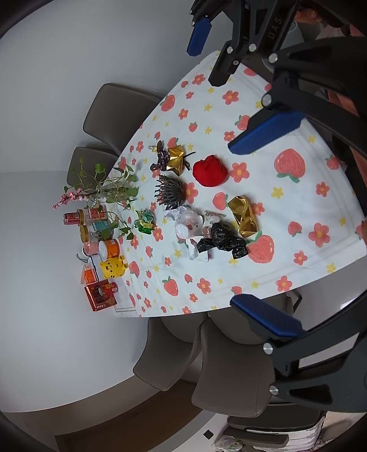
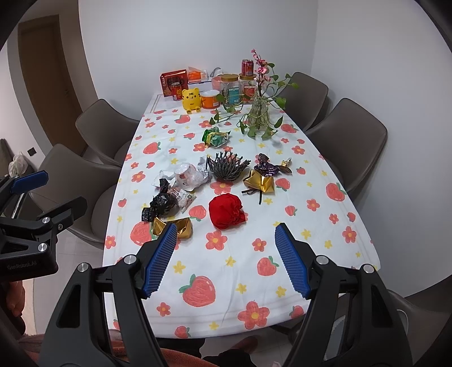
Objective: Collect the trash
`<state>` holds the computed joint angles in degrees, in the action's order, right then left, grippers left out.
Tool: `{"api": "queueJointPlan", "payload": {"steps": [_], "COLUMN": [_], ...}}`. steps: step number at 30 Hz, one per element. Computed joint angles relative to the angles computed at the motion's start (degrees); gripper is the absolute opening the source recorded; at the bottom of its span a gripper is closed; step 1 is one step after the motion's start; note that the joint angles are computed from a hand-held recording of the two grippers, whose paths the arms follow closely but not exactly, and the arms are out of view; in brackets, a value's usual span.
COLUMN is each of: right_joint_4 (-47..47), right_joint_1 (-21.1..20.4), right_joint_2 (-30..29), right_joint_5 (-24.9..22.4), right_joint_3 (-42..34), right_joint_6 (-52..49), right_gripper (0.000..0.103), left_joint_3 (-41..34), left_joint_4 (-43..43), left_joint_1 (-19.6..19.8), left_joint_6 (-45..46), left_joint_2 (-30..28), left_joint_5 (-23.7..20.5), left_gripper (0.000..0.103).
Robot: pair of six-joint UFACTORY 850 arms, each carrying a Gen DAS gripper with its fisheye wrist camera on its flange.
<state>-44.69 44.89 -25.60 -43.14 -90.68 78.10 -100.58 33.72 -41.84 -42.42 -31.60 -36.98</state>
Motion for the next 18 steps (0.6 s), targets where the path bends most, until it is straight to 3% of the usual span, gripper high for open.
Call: {"api": "queueJointPlan", "payload": {"steps": [18], "right_joint_4": [-0.15], "right_joint_1": [0.29], "right_joint_2": [-0.43], "right_joint_5": [-0.46], "right_joint_3": [-0.72], "right_joint_6": [-0.05], "right_gripper": [0.069], "left_joint_3": [0.36], "left_joint_4": [-0.11], "left_joint_1": [0.12], "left_joint_6": [0.05], "left_joint_2": [0.24], "left_joint_5": [0.36], "left_gripper": [0.099]}}
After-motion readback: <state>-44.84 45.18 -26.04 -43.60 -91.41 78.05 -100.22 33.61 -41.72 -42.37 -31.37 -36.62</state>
